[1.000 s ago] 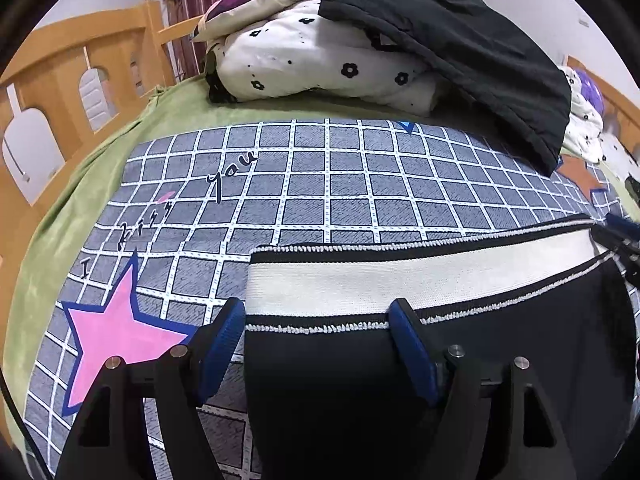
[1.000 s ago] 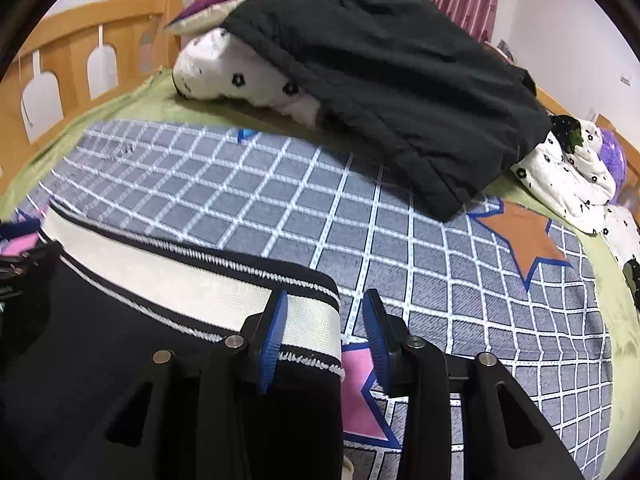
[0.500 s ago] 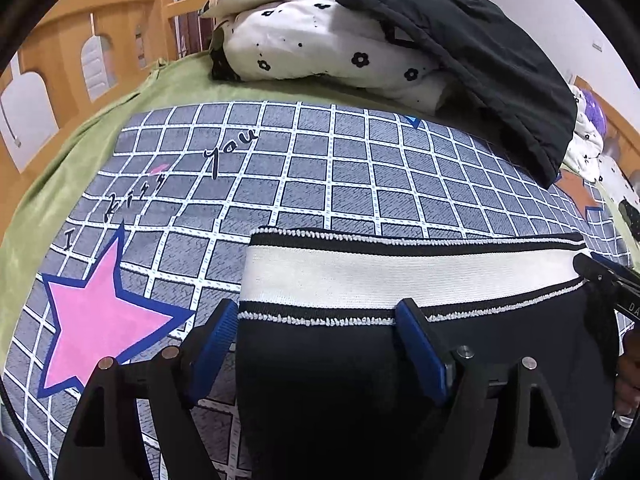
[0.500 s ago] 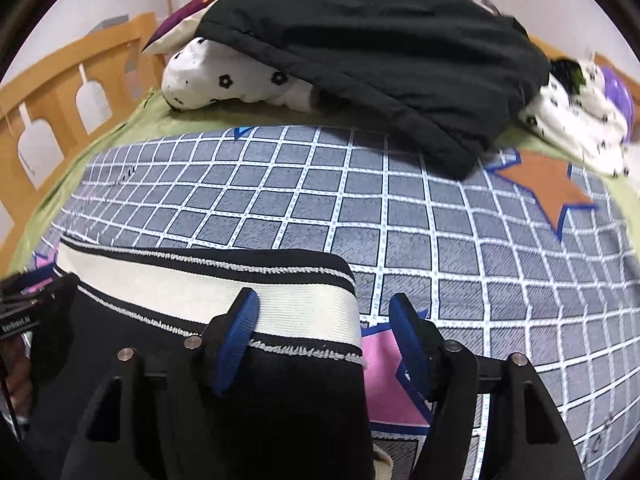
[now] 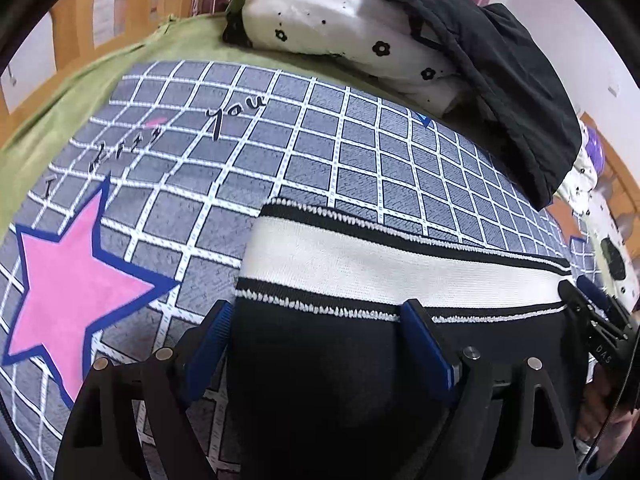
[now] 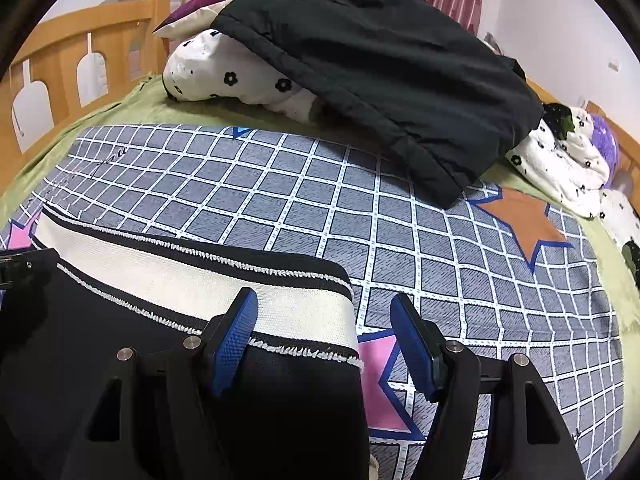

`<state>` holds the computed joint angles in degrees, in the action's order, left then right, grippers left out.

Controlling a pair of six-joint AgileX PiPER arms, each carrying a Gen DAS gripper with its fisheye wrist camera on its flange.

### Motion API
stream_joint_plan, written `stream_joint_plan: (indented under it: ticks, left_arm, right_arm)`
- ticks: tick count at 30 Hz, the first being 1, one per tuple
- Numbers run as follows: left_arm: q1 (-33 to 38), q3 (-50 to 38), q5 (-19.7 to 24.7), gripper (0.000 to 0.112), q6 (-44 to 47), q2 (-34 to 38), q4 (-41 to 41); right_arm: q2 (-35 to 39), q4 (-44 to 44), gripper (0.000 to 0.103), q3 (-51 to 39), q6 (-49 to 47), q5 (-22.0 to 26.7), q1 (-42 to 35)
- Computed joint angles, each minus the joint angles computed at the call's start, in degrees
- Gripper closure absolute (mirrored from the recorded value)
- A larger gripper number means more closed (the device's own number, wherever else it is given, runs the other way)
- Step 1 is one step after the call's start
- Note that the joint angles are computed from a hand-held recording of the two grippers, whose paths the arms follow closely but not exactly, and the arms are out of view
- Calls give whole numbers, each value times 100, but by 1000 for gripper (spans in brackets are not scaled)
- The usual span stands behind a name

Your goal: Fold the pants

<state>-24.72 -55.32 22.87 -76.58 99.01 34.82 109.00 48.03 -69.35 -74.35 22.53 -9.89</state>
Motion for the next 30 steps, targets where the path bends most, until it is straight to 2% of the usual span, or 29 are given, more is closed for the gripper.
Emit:
stream_joint_plan:
  ticks: [3, 8, 11, 14, 17, 20, 23, 30]
  left_arm:
    - [10, 93, -106, 27, 334, -64, -317]
    - [-85, 439, -212, 27, 865, -345, -940]
    - [-213, 792, -272, 27, 1279, -589, -1448]
    - [-611, 1245, -191, 27, 734, -958, -1029]
    - [-1014, 1690, -40, 27, -95, -1450, -524]
    - [-1279, 1980, 75, 27, -408, -1823, -591]
    - [-1669, 2135, 308, 27, -1107, -2012, -265]
    - [-2608, 2353, 923, 28, -2432, -2335, 430]
  right_arm:
    - [61, -151, 36, -136, 167, 219, -69]
    - [-138, -454, 36, 14, 94, 215, -66]
    - [-325, -565, 35, 125, 47, 564, -263]
    - [-564, -478, 35, 432, -295, 883, -624]
    - [-970, 69, 35, 1042, -1124, 925, -1059]
    - [-1298, 305, 35, 1423, -1539, 1140, -1414]
    - [-1534, 540, 35, 1789, -1956, 1260, -1701]
    - [-1824, 620, 35, 2445, -2125, 1733, -2395]
